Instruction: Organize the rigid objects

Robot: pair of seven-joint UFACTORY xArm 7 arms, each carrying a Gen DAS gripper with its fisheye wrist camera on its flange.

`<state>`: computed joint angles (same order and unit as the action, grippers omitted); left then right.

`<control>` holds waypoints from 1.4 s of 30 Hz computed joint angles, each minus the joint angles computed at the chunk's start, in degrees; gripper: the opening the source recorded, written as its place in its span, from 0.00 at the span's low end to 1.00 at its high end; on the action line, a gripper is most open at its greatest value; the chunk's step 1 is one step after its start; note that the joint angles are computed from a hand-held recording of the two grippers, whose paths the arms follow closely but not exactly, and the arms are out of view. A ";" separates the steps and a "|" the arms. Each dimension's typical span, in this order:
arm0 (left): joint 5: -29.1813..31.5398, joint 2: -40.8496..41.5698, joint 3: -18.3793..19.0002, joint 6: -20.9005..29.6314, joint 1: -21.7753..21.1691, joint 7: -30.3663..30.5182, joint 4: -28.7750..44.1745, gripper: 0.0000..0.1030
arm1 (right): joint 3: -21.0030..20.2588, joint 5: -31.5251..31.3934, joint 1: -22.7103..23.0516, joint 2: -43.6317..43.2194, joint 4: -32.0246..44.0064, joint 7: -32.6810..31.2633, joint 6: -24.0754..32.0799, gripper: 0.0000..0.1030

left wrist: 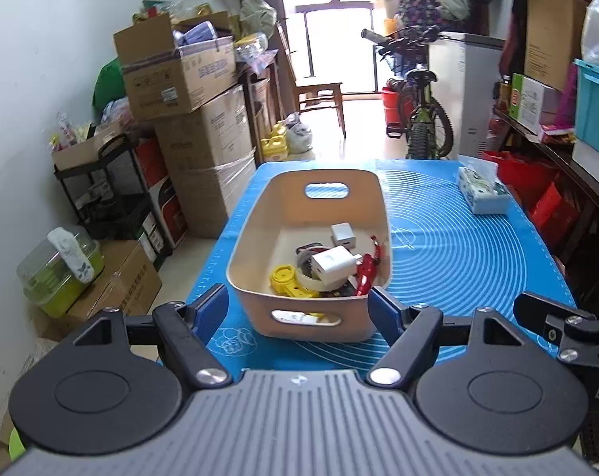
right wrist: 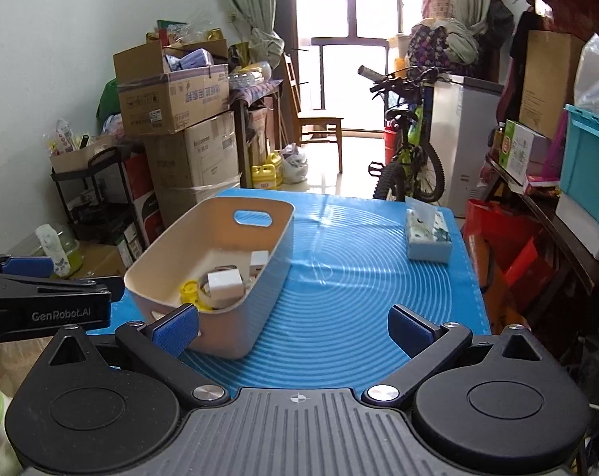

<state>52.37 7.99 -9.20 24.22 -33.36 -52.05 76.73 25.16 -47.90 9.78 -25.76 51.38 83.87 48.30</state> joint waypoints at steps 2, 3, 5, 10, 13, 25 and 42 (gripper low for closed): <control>2.31 -0.23 0.27 -1.31 -0.22 -1.86 -1.38 0.75 | 1.11 -0.86 0.11 -1.12 -1.65 1.72 0.49 0.97; 2.93 -0.29 0.30 -1.99 -0.17 -2.44 -2.03 0.75 | 1.61 -1.15 0.19 -1.46 -2.26 2.40 0.81 0.97; 3.92 -0.12 0.29 -2.65 -0.20 -3.38 -3.08 0.75 | 2.24 -1.53 0.34 -2.04 -3.32 3.77 1.17 0.97; 4.86 0.11 0.47 -5.52 0.11 -5.53 -5.82 0.75 | 3.07 -2.12 0.56 -3.21 -5.85 7.18 1.14 0.97; 7.57 -0.08 0.96 -7.04 -0.02 -7.94 -6.93 0.75 | 3.69 -2.84 0.74 -3.19 -6.86 8.85 1.05 0.97; 8.23 0.06 0.64 -10.42 0.39 -7.61 -8.63 0.75 | 5.22 -8.24 3.74 -1.67 -8.34 15.02 4.38 0.97; 4.83 0.38 1.01 -9.99 -0.51 -3.33 -8.83 0.75 | 3.83 -8.84 6.53 -0.68 -8.93 19.46 6.50 0.97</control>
